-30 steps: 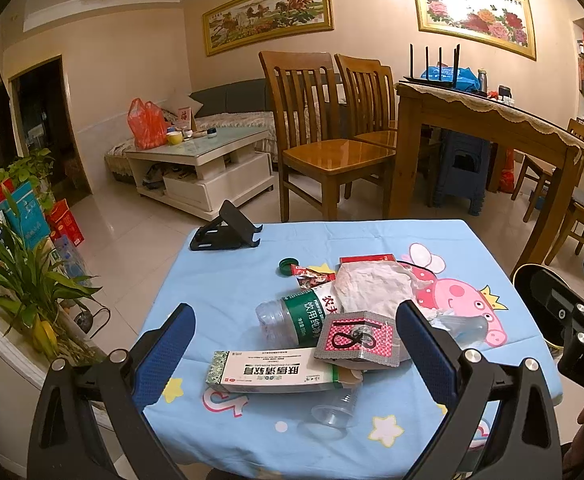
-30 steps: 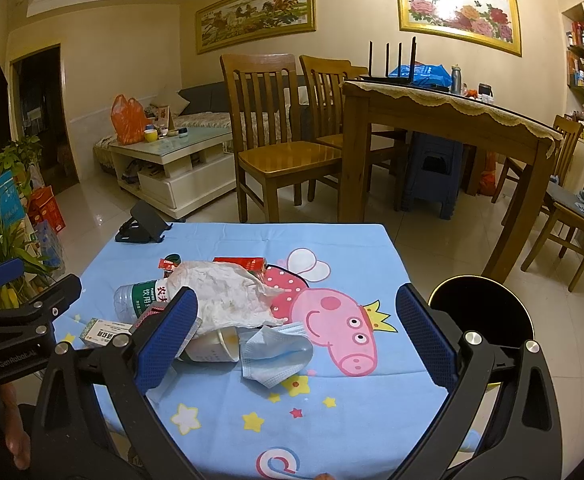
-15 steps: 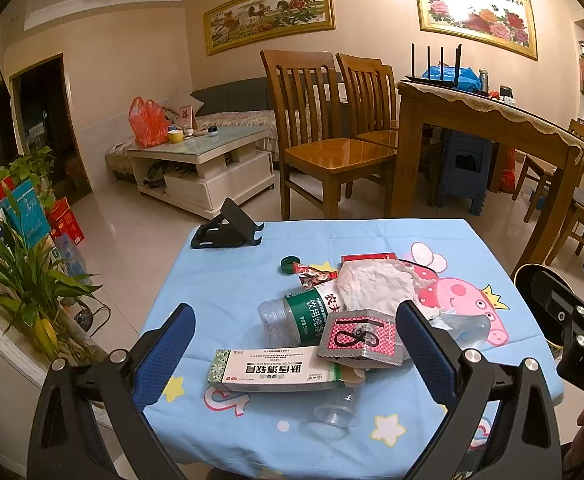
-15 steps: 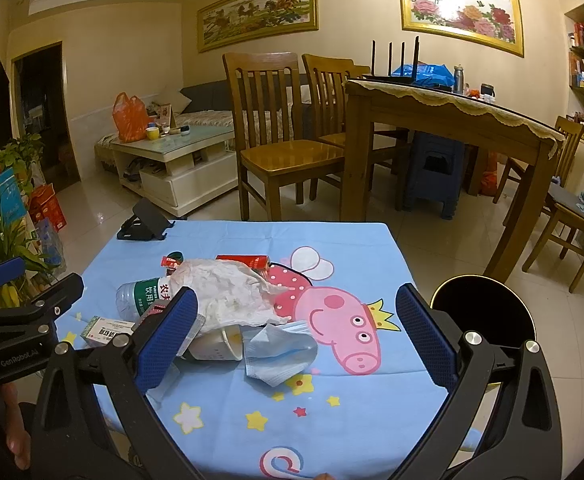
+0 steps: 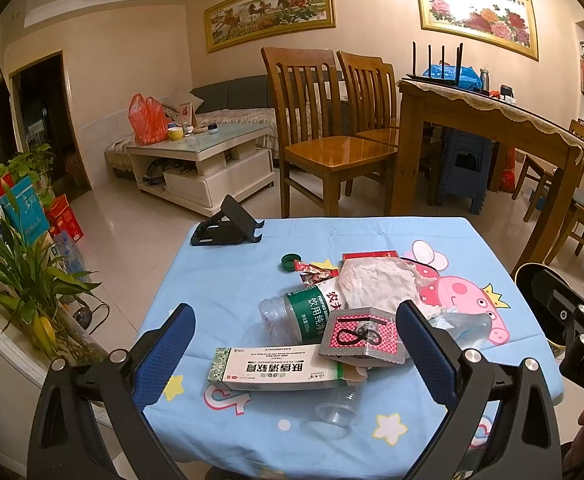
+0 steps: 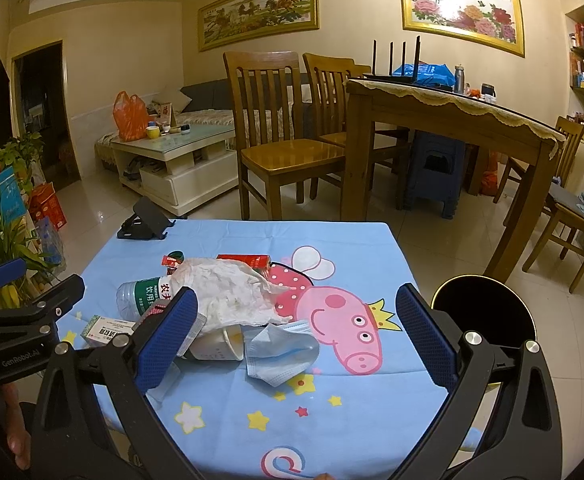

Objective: Collect trash
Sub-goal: 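Grasp the red playing card with the right gripper while the left grasps the ointment box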

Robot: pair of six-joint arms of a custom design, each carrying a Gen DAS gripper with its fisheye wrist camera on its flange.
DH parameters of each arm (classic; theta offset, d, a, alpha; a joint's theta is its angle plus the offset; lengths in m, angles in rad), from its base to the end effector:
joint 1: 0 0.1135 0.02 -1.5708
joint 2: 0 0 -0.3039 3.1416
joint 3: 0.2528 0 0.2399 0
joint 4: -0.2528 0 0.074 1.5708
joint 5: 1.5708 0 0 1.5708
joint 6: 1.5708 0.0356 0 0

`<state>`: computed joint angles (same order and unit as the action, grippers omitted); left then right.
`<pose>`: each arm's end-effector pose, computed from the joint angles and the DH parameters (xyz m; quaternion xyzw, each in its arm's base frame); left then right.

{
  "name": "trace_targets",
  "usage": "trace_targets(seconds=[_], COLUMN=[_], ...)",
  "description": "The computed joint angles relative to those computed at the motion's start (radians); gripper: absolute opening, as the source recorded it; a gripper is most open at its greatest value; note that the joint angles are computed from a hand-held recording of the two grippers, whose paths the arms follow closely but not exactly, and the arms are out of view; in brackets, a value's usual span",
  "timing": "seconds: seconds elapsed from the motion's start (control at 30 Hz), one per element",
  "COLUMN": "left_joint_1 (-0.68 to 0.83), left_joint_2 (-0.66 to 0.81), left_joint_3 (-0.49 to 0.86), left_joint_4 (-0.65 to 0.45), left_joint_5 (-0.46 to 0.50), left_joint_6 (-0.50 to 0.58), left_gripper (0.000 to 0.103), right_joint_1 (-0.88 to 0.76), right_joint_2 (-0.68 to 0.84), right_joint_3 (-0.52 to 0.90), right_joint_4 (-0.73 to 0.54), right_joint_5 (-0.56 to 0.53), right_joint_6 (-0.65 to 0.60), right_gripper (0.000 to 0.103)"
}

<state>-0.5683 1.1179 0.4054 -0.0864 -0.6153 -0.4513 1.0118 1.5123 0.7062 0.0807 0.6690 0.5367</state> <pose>0.1576 -0.0763 0.2065 -0.0622 0.8881 0.0698 0.4501 0.1686 0.2279 0.2232 -0.0718 0.8689 0.0569 0.4864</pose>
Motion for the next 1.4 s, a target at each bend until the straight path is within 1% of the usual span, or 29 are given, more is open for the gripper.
trace_targets(seconds=[0.47, 0.63, 0.67, 0.7, 0.73, 0.77, 0.83, 0.87, 0.9, 0.97, 1.03, 1.07, 1.1, 1.13, 1.17, 1.2, 1.27, 1.3, 1.33, 1.37, 1.4], left_joint_1=[0.002, 0.021, 0.034, 0.050, 0.074, 0.109, 0.244, 0.306, 0.409, 0.602, 0.795, 0.888, 0.948, 1.014, 1.054, 1.119, 1.181, 1.211, 1.223, 1.237, 1.244], left_joint_2=[0.003, 0.003, 0.007, 0.005, 0.000, -0.008, -0.014, -0.013, -0.007, 0.019, 0.062, 0.090, 0.105, 0.127, 0.137, 0.153, 0.181, 0.196, 0.204, 0.211, 0.216], left_joint_3=[-0.006, -0.028, -0.027, -0.033, -0.038, -0.048, -0.083, -0.094, -0.119, -0.150, -0.179, -0.193, -0.193, -0.197, -0.198, -0.198, -0.202, -0.204, -0.205, -0.209, -0.217], left_joint_4=[0.008, 0.034, 0.038, 0.042, 0.046, 0.056, 0.100, 0.118, 0.155, 0.218, 0.296, 0.340, 0.358, 0.384, 0.392, 0.404, 0.431, 0.445, 0.448, 0.456, 0.468], left_joint_5=[0.004, 0.024, 0.033, 0.040, 0.050, 0.069, 0.136, 0.168, 0.219, 0.325, 0.427, 0.471, 0.501, 0.535, 0.559, 0.604, 0.647, 0.674, 0.693, 0.714, 0.734], left_joint_6=[-0.001, 0.004, 0.012, 0.017, 0.028, 0.046, 0.109, 0.136, 0.178, 0.258, 0.346, 0.390, 0.420, 0.452, 0.469, 0.497, 0.526, 0.542, 0.549, 0.561, 0.575], left_gripper=[0.097, 0.097, 0.097, 0.097, 0.097, 0.097, 0.097, 0.097, 0.097, 0.097, 0.097, 0.097, 0.097, 0.097, 0.097, 0.097, 0.097, 0.097, 0.097, 0.097, 0.097], right_joint_1=[0.010, 0.018, 0.019, 0.012, -0.001, -0.016, -0.027, -0.031, -0.037, -0.067, -0.090, -0.092, -0.080, -0.066, -0.052, -0.046, -0.040, -0.027, -0.023, -0.026, -0.037], right_joint_2=[0.013, 0.032, 0.038, 0.041, 0.044, 0.052, 0.090, 0.124, 0.149, 0.234, 0.323, 0.367, 0.403, 0.425, 0.434, 0.434, 0.424, 0.417, 0.430, 0.448, 0.465], right_joint_3=[0.008, 0.023, 0.026, 0.024, 0.022, 0.015, 0.044, 0.063, 0.079, 0.104, 0.120, 0.130, 0.153, 0.176, 0.194, 0.205, 0.236, 0.279, 0.321, 0.383, 0.433], right_joint_4=[-0.003, -0.012, -0.011, 0.006, 0.032, 0.069, 0.059, 0.053, 0.048, 0.075, 0.135, 0.160, 0.161, 0.142, 0.126, 0.120, 0.099, 0.052, 0.018, -0.042, -0.101], right_joint_5=[0.004, 0.004, -0.004, -0.042, -0.105, -0.202, -0.302, -0.370, -0.431, -0.642, -0.805, -0.842, -0.835, -0.806, -0.767, -0.744, -0.690, -0.623, -0.590, -0.587, -0.612], right_joint_6=[0.004, 0.003, 0.001, -0.012, -0.033, -0.059, -0.085, -0.095, -0.098, -0.067, -0.004, 0.021, 0.033, 0.032, 0.025, 0.017, -0.028, -0.097, -0.168, -0.276, -0.369], right_gripper=[0.098, 0.098, 0.098, 0.098, 0.098, 0.098, 0.098, 0.098, 0.098, 0.098, 0.098, 0.098, 0.098, 0.098, 0.098, 0.098, 0.098, 0.098, 0.098, 0.098, 0.098])
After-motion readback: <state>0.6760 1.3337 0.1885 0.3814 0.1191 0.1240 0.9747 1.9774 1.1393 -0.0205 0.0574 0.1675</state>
